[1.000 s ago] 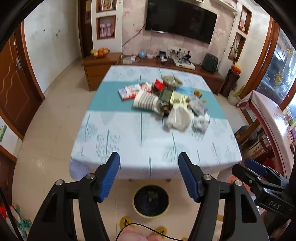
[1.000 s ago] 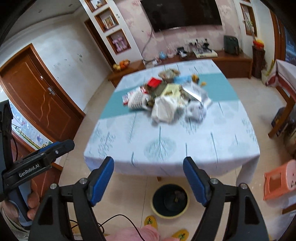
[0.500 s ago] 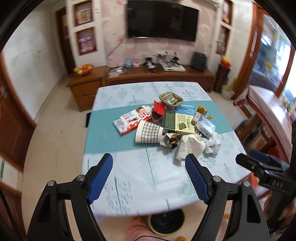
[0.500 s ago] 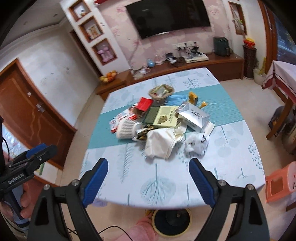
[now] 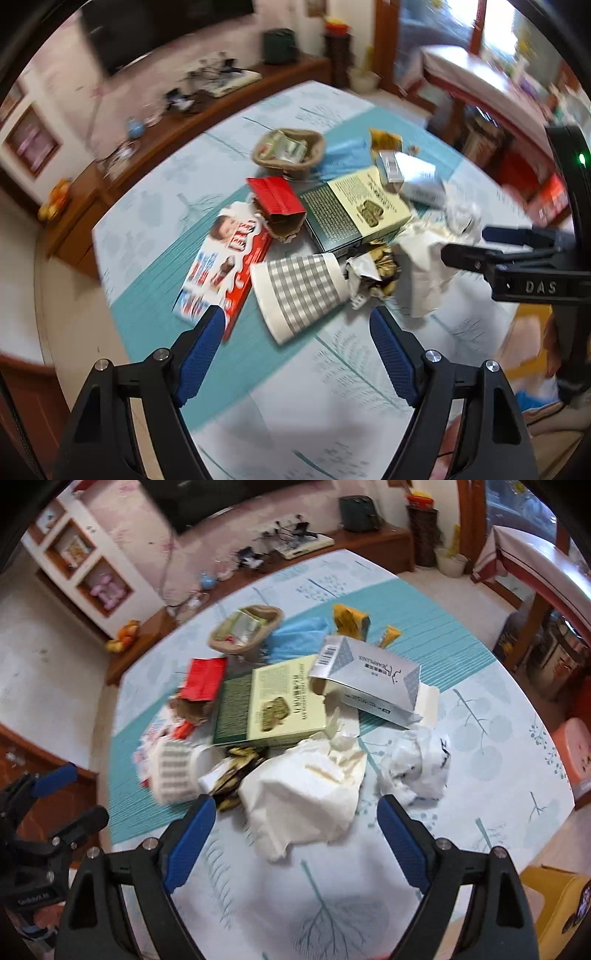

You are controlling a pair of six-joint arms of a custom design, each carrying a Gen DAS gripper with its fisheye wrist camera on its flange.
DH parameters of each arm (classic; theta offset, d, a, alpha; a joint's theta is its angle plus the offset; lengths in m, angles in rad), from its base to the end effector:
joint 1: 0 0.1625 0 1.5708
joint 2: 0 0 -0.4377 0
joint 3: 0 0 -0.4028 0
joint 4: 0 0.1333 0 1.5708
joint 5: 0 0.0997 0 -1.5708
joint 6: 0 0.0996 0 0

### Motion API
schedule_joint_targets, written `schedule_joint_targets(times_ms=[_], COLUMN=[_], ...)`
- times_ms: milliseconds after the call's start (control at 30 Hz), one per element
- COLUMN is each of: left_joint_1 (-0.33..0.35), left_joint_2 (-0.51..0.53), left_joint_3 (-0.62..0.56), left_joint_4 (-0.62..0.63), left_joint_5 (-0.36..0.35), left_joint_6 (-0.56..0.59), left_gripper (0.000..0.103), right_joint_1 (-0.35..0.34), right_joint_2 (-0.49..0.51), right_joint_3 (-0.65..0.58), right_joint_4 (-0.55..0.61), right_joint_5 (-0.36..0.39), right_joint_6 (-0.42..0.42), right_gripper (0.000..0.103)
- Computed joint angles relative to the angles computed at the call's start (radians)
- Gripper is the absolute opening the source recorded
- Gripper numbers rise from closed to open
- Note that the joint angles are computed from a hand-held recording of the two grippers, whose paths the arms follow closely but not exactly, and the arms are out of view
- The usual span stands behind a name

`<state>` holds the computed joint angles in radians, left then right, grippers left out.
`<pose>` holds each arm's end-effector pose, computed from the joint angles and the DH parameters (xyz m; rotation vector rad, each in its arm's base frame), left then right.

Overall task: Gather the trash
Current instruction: 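Grasp the crumpled tissue with the right gripper while the left gripper grasps the checked paper cup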

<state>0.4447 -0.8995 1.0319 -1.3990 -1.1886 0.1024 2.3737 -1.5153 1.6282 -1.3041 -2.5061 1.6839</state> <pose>-0.5938 -0.4718 0.3340 1.5980 2.1290 0.1035 0.3932 -0.3058 0.4623 -0.7873 -2.1990 0.9681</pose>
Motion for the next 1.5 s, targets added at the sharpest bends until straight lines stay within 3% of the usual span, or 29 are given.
schedule_joint_targets(times_ms=[300, 533, 667, 967, 1300, 1333, 1367, 1500], left_joint_1=[0.057, 0.064, 0.06, 0.061, 0.059, 0.059, 0.059, 0.065], left_joint_2=[0.112, 0.136, 0.125, 0.144, 0.189, 0.184, 0.181, 0.187], left_joint_3=[-0.05, -0.043, 0.004, 0.03, 0.009, 0.018, 0.022, -0.007], left_joint_4=[0.049, 0.057, 0.021, -0.021, 0.046, 0.04, 0.039, 0.076], left_joint_5=[-0.049, -0.044, -0.017, -0.015, 0.014, 0.013, 0.011, -0.014], left_joint_6=[0.21, 0.353, 0.427, 0.464, 0.425, 0.427, 0.425, 0.372], left_gripper=[0.079, 0.079, 0.079, 0.085, 0.086, 0.082, 0.072, 0.068], right_joint_1=[-0.07, -0.08, -0.07, -0.057, -0.038, -0.037, -0.038, -0.029], right_joint_2=[-0.052, -0.069, -0.073, -0.072, -0.08, -0.081, -0.081, -0.088], right_joint_3=[0.103, 0.148, 0.161, 0.16, 0.171, 0.173, 0.174, 0.186], right_joint_4=[-0.172, -0.258, -0.268, -0.273, -0.273, -0.277, -0.285, -0.318], right_joint_5=[0.025, 0.073, 0.075, 0.088, 0.087, 0.089, 0.091, 0.091], right_joint_6=[-0.04, -0.07, -0.042, -0.012, 0.043, 0.042, 0.036, 0.023], right_gripper=[0.089, 0.069, 0.068, 0.067, 0.067, 0.067, 0.067, 0.065])
